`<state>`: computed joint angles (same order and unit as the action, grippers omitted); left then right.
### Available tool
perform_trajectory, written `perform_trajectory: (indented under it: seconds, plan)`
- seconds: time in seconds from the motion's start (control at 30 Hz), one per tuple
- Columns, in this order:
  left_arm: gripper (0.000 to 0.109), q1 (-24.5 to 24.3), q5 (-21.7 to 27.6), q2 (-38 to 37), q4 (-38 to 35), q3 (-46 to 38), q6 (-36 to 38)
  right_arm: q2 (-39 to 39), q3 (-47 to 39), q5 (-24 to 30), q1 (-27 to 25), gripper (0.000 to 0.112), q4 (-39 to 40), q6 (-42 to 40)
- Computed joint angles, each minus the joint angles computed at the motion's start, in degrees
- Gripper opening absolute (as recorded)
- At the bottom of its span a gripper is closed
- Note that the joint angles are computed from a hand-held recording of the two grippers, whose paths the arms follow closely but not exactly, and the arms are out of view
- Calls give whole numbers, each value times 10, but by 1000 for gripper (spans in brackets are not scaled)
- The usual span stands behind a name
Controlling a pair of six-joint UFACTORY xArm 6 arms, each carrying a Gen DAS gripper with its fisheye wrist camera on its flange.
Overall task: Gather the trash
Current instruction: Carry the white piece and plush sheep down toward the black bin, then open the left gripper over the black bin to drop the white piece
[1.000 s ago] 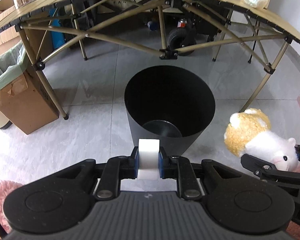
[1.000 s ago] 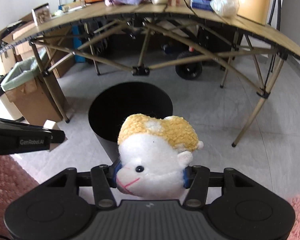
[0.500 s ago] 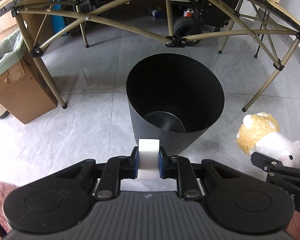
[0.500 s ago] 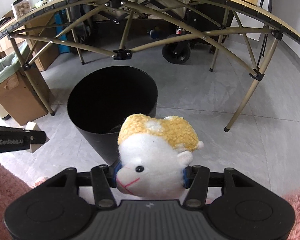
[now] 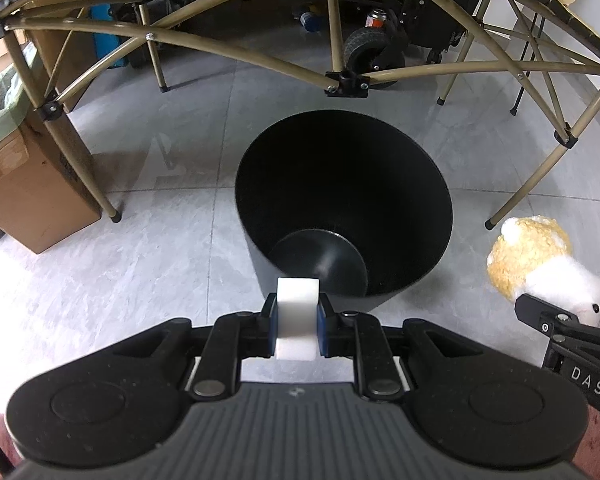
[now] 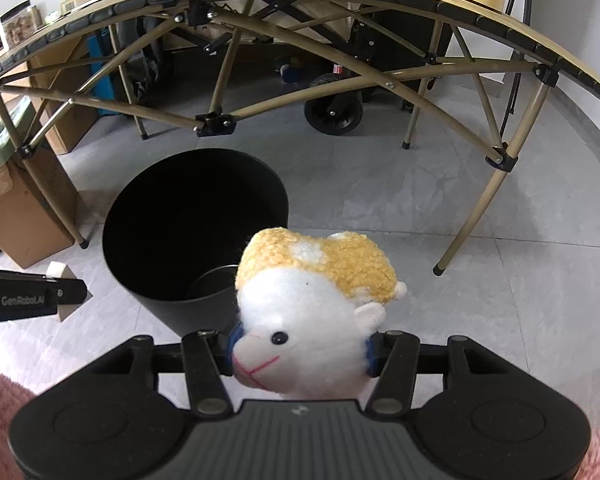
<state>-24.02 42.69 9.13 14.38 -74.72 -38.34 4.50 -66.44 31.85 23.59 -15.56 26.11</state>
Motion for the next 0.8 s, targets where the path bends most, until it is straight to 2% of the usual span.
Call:
perform_trajectory:
  seconds: [0.4,0.8]
  plan:
    - [18,1,18,95,-38,-117,34,50,-63,8,-21,53,-7,10]
    - [18,2,80,209,-63,-272,32,105,-138,27,-42,53,-19,18]
